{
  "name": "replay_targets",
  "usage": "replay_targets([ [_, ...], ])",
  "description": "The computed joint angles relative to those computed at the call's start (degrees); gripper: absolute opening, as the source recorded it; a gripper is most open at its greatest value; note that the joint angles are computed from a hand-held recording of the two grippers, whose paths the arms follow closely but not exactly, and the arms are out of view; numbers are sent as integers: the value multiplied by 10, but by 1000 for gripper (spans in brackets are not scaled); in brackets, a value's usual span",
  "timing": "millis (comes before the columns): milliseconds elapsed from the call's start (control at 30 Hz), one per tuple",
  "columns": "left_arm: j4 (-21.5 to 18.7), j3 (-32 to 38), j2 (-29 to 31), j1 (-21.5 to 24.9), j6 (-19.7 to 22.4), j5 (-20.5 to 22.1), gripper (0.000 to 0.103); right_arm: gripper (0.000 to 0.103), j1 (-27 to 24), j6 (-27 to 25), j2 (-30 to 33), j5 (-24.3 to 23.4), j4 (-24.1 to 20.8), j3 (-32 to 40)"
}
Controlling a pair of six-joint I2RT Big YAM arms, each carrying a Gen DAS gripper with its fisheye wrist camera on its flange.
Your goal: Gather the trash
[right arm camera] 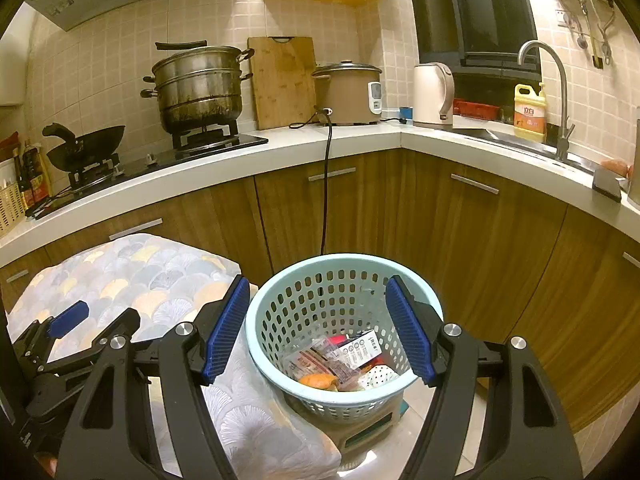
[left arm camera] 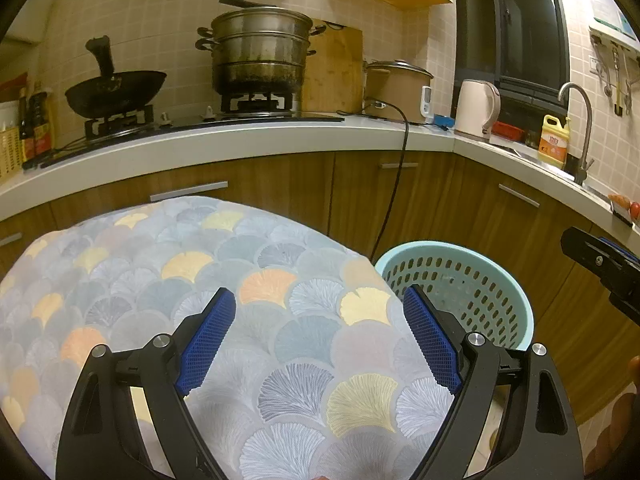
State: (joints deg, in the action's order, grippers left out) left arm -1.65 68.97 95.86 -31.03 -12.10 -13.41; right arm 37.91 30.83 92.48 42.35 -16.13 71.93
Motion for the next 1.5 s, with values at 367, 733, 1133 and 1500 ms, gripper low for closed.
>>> replay_targets([
  [367,-4,1,-1,5,4,14,84,67,-1,4,1,-2,-1,-2],
  [733,-9,3,0,6,6,13,84,67,-2,2,1,-6,0,0],
  [1133,-15,7,3,6,12,8,84,67,-3,4,2,-8,0,0],
  [1500,-17,7,3,7,13,12,84,67,-7,-1,7,-20,4,3],
])
